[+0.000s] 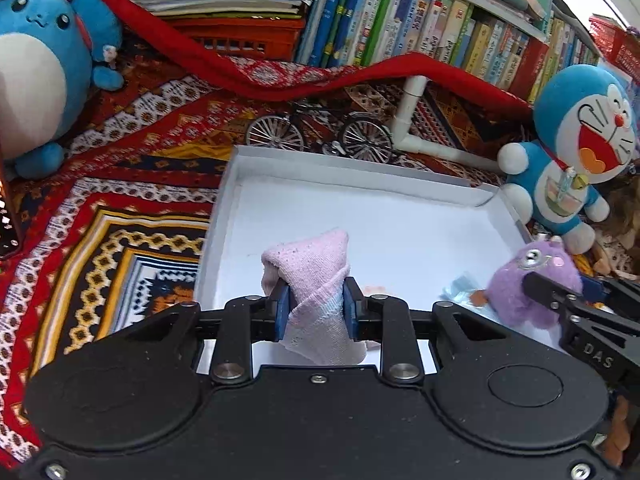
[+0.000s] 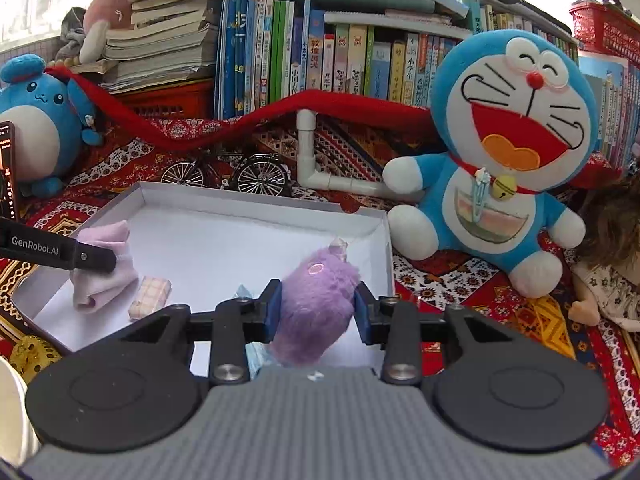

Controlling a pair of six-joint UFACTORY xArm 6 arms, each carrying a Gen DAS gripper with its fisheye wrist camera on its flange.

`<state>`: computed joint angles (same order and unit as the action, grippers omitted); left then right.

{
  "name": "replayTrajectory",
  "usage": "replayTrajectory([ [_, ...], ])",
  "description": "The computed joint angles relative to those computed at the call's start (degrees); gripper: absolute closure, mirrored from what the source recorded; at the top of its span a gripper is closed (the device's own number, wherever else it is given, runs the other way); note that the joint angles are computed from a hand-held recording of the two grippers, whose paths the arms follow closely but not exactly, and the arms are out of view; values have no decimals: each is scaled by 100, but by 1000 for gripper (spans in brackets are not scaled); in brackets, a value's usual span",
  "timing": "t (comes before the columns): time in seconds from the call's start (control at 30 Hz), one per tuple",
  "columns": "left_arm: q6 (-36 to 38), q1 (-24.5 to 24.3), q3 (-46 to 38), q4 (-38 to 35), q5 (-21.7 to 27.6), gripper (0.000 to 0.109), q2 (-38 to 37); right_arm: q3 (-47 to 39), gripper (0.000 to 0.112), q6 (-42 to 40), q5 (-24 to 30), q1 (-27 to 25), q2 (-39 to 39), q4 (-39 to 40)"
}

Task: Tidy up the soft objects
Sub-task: 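Carry the lilac cloth in the left gripper over the white tray while the right gripper carries the purple plush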

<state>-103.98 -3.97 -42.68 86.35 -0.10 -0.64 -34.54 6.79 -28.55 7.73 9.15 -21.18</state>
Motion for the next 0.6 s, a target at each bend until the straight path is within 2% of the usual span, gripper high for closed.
replayTrajectory([
  [0.2, -276, 48, -115, 285, -233, 83, 133, -287, 70, 1419, 97, -326, 108, -1475],
  [0.4, -564, 73, -265, 548, -452, 83, 285, -793, 70, 3419, 78, -736, 319, -3488],
  [0.6, -56, 62, -199, 67, -503, 82, 306, -1100, 69, 4401, 82, -875, 425, -4502],
])
